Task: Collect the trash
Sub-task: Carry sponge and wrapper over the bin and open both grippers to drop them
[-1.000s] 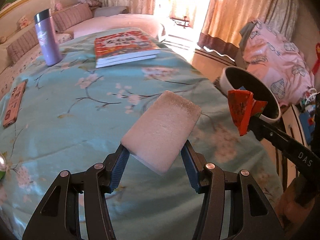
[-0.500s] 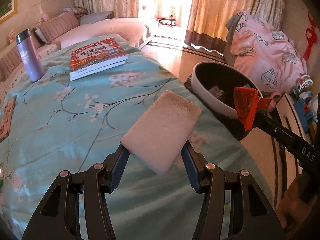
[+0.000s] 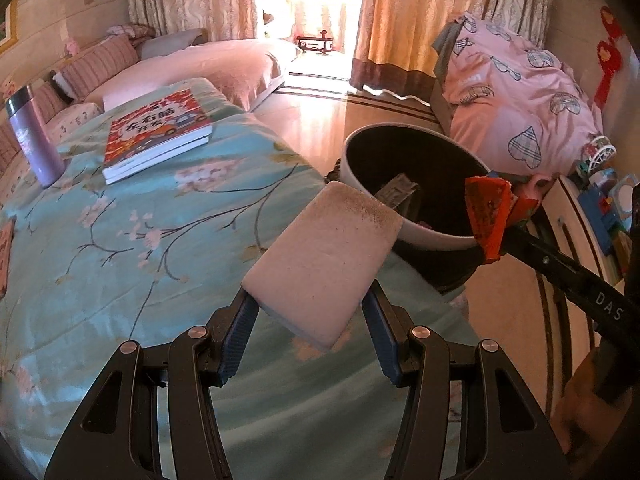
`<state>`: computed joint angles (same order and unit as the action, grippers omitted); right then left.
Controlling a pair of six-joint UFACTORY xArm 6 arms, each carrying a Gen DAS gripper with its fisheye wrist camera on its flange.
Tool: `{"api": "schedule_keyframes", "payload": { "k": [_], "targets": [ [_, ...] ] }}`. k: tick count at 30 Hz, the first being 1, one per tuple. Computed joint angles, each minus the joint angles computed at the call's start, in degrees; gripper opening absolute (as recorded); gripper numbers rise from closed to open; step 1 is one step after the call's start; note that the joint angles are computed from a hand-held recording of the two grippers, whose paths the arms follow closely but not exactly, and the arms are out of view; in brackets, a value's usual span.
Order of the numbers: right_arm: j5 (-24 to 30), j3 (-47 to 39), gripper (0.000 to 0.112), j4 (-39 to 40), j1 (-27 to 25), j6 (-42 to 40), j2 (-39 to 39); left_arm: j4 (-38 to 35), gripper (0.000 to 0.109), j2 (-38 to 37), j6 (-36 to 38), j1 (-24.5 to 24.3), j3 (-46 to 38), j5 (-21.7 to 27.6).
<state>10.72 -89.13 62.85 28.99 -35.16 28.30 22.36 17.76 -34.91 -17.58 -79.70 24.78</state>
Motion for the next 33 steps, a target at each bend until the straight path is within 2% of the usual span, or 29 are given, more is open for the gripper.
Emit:
{"api": "schedule_keyframes", "payload": {
  "k": [15,33],
  "targets": [
    [0.0,-1.01,0.005,-3.02,-1.81,2.39,0.54,-1.74,0.053,4.82,2.16,-1.31,-7.31,2.25],
    [1.59,-5.83,0.004,-12.29,-3.72,10.18,4.15,-4.22,0.054,11.65,5.82,-2.18,-17.97,5.43]
  ]
}}
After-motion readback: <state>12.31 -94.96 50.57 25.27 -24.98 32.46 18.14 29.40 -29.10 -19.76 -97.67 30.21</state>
